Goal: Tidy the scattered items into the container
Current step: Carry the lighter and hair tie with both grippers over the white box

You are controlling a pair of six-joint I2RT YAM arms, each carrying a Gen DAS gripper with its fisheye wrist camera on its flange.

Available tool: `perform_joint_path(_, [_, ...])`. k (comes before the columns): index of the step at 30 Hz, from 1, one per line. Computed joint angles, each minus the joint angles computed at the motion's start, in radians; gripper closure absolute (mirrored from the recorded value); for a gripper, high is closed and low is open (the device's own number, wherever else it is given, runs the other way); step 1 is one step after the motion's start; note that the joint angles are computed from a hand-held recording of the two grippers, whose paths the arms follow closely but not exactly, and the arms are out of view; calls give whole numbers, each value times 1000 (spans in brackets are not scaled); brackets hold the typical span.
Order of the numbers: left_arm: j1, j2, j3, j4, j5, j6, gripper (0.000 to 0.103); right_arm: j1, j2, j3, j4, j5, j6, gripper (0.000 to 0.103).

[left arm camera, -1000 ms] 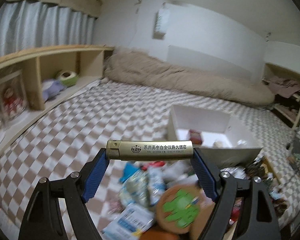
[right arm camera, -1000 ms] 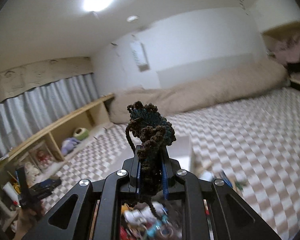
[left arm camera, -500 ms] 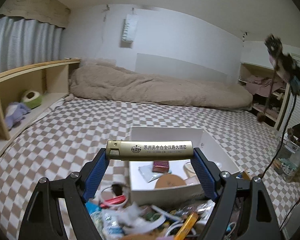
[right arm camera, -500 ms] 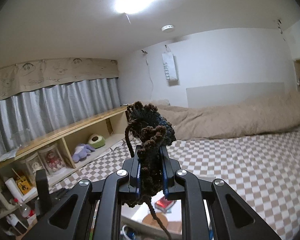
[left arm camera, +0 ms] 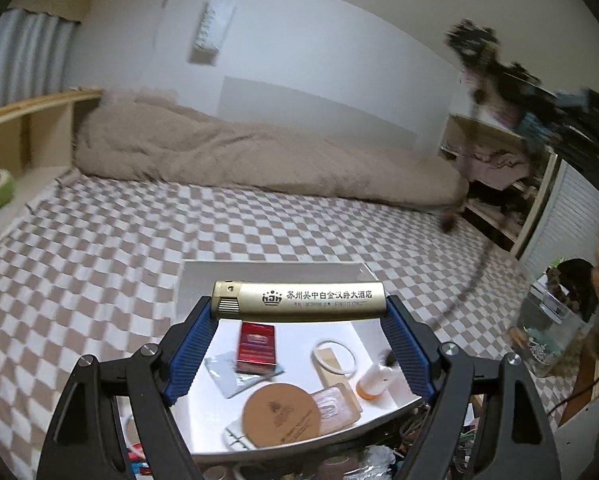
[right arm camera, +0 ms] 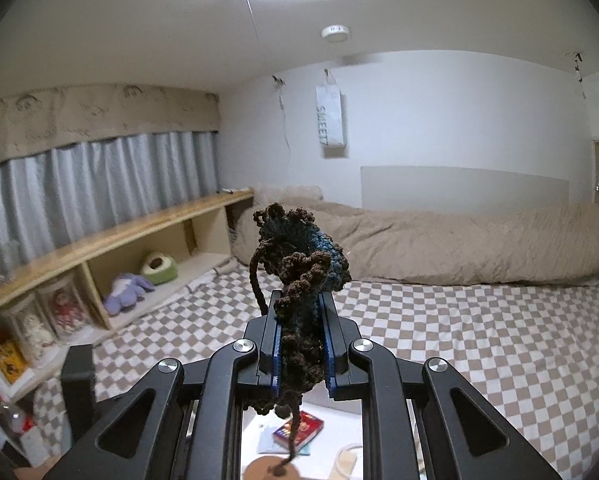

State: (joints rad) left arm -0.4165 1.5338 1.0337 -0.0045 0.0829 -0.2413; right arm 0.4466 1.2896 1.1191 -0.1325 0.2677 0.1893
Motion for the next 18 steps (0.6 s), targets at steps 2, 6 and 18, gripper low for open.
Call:
perform_joint_path(2, [-7, 40, 14, 10, 4, -1, 20, -13, 79, 28, 6, 4, -1, 86])
perform_joint_path(6, [-11, 98, 38, 7, 27, -11, 20, -49, 247, 87, -16, -22, 14, 86])
perform_joint_path(18, [21, 169, 98, -48, 50, 19, 20, -124, 664, 378, -375, -114, -42, 86])
